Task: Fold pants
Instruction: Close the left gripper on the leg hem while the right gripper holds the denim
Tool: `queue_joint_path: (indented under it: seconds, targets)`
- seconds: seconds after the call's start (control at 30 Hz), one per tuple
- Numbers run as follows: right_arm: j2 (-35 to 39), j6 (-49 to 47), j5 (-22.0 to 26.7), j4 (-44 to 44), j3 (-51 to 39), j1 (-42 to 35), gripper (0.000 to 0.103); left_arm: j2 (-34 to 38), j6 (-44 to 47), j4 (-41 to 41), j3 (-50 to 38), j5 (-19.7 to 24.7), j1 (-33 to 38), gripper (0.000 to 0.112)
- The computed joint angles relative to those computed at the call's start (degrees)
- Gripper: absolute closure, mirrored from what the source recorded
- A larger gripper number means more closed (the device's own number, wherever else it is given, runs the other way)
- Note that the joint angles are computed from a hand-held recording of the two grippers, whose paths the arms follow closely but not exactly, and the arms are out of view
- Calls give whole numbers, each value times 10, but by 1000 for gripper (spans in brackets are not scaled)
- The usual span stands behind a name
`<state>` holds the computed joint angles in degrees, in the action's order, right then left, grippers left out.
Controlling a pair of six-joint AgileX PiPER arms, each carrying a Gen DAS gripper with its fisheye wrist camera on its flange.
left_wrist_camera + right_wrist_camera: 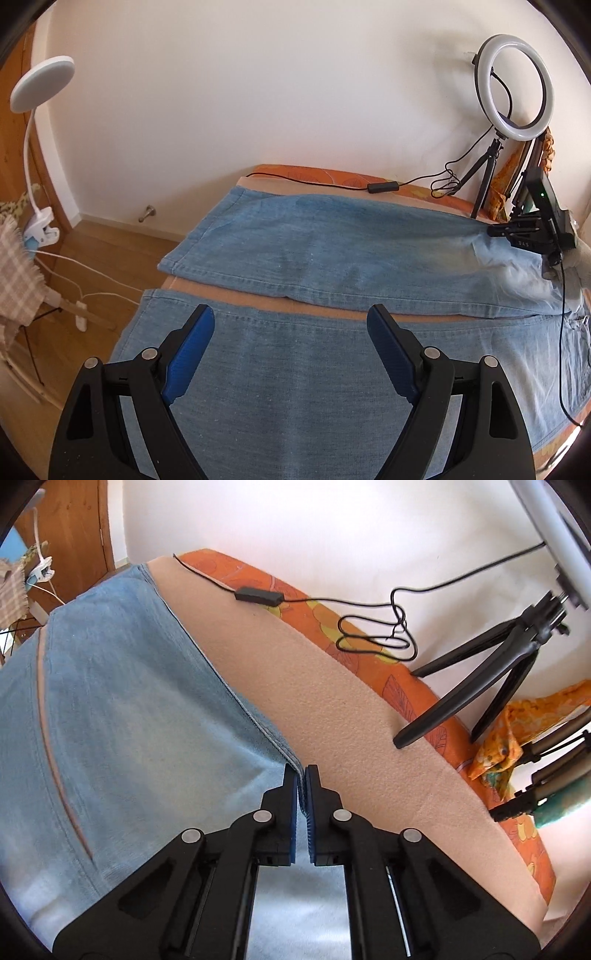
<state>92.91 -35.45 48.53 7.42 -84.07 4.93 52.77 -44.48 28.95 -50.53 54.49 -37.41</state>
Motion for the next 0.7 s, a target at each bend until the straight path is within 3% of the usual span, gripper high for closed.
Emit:
queue_joint_path:
  seconds: [0.23, 0.37, 0.6, 0.7]
  targets:
    - [-219, -63, 61, 53, 164, 28, 99, 90, 217, -164, -89, -72, 202, 28]
    - [-306, -34, 67, 20, 258, 85, 99, 202, 294, -256, -185, -72, 281, 28]
    - [-325, -34, 47, 41, 315, 81, 99, 401, 297, -348, -360, -16, 314, 33]
    - [-333, -36, 42, 48, 322, 76, 99, 464, 257, -310, -413, 1, 288, 33]
